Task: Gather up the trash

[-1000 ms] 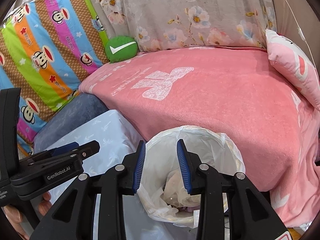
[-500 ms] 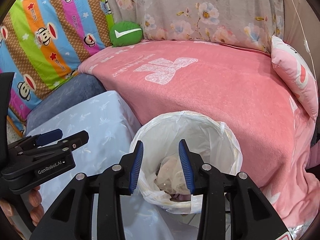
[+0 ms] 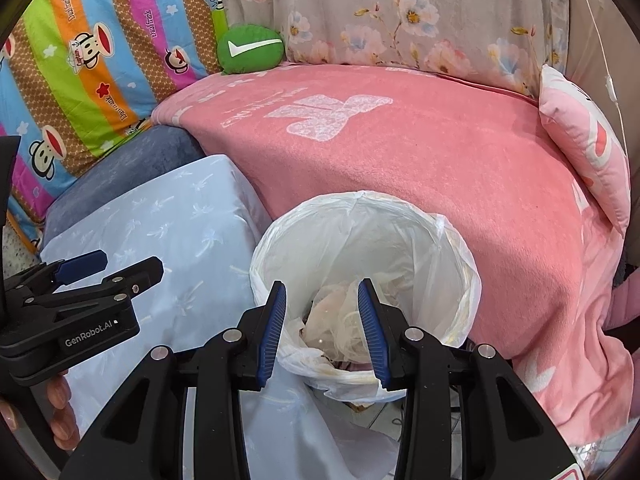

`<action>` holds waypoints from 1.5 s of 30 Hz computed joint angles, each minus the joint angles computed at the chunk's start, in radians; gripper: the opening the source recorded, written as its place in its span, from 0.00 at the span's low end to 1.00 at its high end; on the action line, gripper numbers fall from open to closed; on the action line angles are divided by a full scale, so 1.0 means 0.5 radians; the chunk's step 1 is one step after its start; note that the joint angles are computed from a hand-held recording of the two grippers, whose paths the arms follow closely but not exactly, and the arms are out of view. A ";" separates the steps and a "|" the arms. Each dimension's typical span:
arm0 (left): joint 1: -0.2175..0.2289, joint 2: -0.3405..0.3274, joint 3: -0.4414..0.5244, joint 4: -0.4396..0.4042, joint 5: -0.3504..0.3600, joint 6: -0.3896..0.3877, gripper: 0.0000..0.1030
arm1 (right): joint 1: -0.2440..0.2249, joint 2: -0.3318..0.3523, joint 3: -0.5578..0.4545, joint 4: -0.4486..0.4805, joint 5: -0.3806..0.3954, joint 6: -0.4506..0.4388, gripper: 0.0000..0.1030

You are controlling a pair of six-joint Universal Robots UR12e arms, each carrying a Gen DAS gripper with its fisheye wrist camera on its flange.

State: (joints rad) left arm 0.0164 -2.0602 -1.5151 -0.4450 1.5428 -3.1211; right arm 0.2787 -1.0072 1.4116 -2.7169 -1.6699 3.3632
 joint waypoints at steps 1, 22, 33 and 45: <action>-0.002 0.002 -0.004 -0.001 0.004 0.002 0.72 | 0.002 -0.002 0.004 0.002 -0.006 -0.001 0.36; -0.049 0.026 -0.085 0.051 0.130 0.023 0.84 | 0.029 -0.043 0.106 -0.017 -0.162 -0.004 0.62; -0.059 0.020 -0.081 0.009 0.166 -0.001 0.86 | 0.017 -0.049 0.114 0.036 -0.180 0.063 0.75; -0.066 0.018 -0.082 0.007 0.193 -0.013 0.88 | 0.019 -0.055 0.120 0.080 -0.228 0.104 0.85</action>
State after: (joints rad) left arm -0.0167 -2.0511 -1.5560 -0.4415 1.6394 -3.1278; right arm 0.2884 -1.0347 1.4716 -2.6767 -1.7839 3.4153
